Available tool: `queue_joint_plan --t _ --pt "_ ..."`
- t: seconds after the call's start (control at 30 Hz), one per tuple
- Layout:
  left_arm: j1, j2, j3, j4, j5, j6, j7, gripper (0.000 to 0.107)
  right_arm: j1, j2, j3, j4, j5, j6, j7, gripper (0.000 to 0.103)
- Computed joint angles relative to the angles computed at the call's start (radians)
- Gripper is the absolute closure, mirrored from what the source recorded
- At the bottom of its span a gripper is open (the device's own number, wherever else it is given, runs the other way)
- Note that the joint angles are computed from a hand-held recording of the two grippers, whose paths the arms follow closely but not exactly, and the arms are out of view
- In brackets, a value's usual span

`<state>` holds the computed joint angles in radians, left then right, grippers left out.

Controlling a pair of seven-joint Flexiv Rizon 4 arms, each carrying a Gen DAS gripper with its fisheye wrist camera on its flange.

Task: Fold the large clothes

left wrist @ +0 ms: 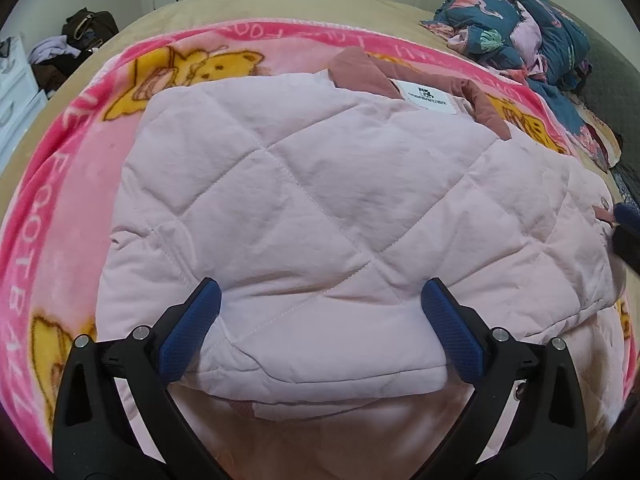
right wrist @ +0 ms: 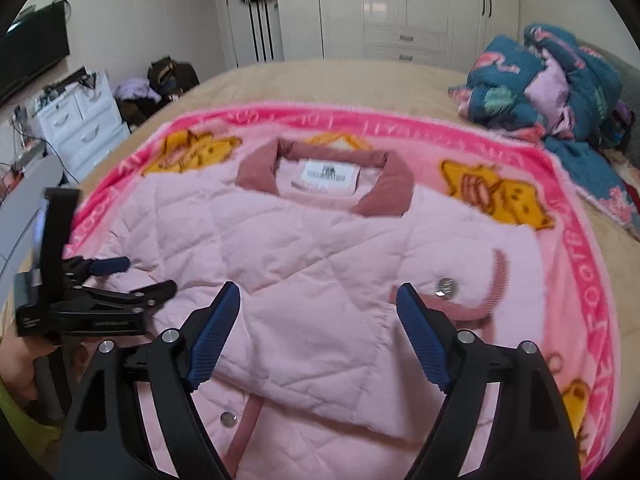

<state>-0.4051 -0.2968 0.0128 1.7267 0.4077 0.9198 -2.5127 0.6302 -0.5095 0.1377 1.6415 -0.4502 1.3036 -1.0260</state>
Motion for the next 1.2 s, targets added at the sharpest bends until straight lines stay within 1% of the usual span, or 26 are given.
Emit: queue_joint_plan --t 0.03,0.1,0.13,0.2,0.3,0.43,0.57,0.63,0.7,0.83,1.07,1.2 --pt "0.001 0.0 0.001 0.004 0.0 0.008 -0.001 0.012 -0.006 -0.018 0.015 -0.024 0.014 -0.04 -0.013 0.023" --pt "0.0 -0.003 0.001 0.001 0.003 0.008 -0.004 0.012 -0.01 -0.064 0.038 -0.09 0.047 -0.174 -0.035 0.023" --pt "-0.003 -0.006 0.002 -0.004 0.008 0.003 -0.004 0.012 -0.012 -0.081 0.042 -0.103 0.063 -0.191 -0.039 0.02" --pt "-0.008 -0.012 0.004 -0.011 0.02 -0.004 -0.008 0.012 -0.005 -0.099 0.025 -0.093 0.069 -0.149 -0.023 0.019" --pt "-0.01 -0.013 0.007 -0.013 0.025 -0.006 -0.014 0.012 0.017 -0.1 -0.007 -0.075 0.05 -0.119 0.016 0.018" --pt "-0.009 -0.008 0.007 -0.007 0.024 0.006 -0.014 0.012 -0.003 -0.084 0.018 -0.059 0.073 -0.101 0.015 0.018" --pt "-0.011 0.014 0.003 -0.003 0.021 -0.011 -0.02 0.012 -0.027 -0.041 0.038 -0.018 0.109 -0.057 0.022 0.016" --pt "-0.015 0.028 0.002 -0.003 0.028 -0.029 -0.033 0.012 -0.024 -0.01 0.029 0.018 0.112 -0.022 0.046 0.01" --pt "-0.018 0.044 -0.002 -0.002 0.04 -0.044 -0.049 0.012 -0.022 0.016 0.019 0.049 0.107 0.005 0.071 0.008" --pt "-0.017 0.09 -0.016 0.012 0.063 -0.047 -0.078 0.012 -0.024 0.07 0.011 0.11 0.094 0.058 0.112 0.007" --pt "-0.014 0.151 -0.055 0.001 0.119 -0.099 -0.115 0.012 -0.014 0.145 -0.016 0.181 0.025 0.093 0.193 0.007" --pt "-0.011 0.178 -0.078 -0.005 0.141 -0.116 -0.127 0.012 -0.023 0.179 -0.013 0.209 -0.007 0.108 0.222 0.007"
